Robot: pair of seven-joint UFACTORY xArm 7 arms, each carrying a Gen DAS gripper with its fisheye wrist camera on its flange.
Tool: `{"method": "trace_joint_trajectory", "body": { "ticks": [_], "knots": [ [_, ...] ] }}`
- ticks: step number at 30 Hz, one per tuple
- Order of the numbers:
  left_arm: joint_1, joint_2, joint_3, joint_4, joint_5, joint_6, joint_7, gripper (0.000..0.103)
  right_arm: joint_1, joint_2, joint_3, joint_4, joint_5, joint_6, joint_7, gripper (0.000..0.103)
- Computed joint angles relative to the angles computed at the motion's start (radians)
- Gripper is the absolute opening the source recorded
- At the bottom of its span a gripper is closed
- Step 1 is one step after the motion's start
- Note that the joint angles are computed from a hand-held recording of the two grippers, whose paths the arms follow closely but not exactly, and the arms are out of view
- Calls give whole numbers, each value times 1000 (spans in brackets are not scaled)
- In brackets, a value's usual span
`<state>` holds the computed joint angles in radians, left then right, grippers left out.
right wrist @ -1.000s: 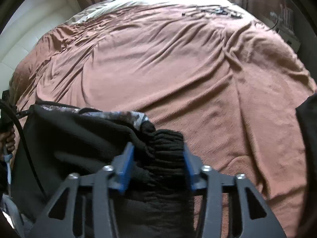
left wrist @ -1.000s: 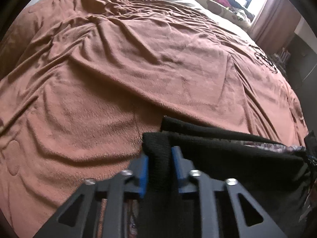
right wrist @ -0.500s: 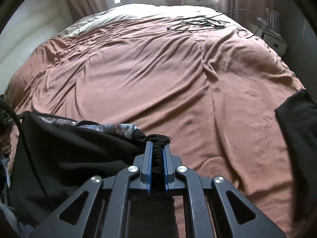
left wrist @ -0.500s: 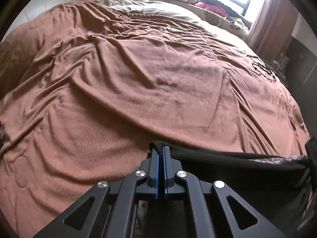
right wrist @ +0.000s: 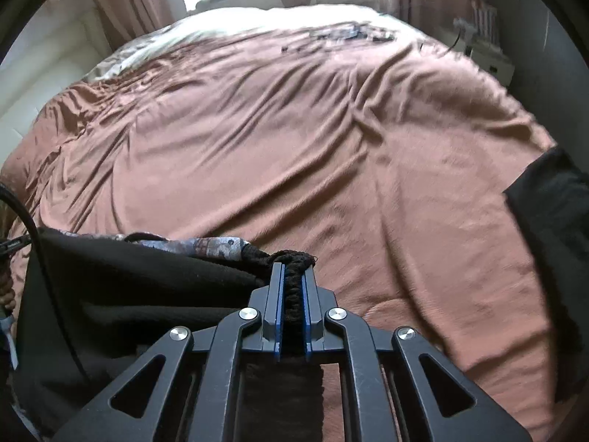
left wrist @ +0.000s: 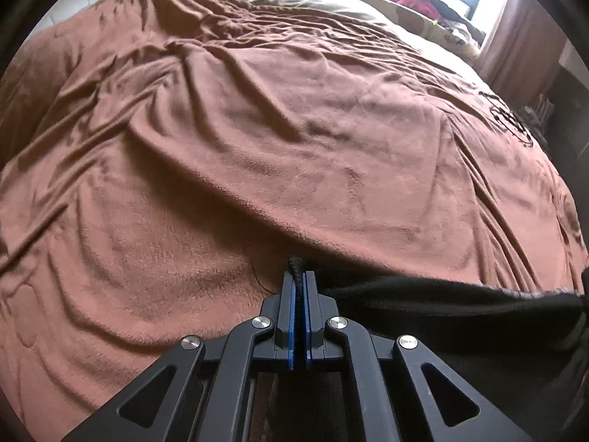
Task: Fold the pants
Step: 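Open both grippers and release the pants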
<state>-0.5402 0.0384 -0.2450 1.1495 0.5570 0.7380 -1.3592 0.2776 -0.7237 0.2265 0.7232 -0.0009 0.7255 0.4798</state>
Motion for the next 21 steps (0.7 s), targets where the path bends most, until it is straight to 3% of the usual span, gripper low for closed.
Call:
{"method": "trace_joint_trajectory", "body": {
  "ticks": [2,5,7,9,11,21],
  "knots": [
    [5,-8,2,-4,-32,-8,10,8,-15,-2,6,2,-4,13,22,17],
    [8,-42,-4,-20,-90,4,25,31,-6,-35,-6,-6,-7,30,11,17],
    [8,-79,-18,-46,-89,0,21,40,4,-63,-14,-8,0,49,-4,26],
    [9,-119,-35,-67,-94,13,18,43,4,-123,-7,-23,-6,61,-10,61],
    [10,-160,-51,-95,-119,11,18,43,5,-175,-1,-32,-12,70,-18,73],
    [-2,-323,-160,-182,-208,51,9,44,59,-341,-18,-18,73,216,-80,73]
  ]
}}
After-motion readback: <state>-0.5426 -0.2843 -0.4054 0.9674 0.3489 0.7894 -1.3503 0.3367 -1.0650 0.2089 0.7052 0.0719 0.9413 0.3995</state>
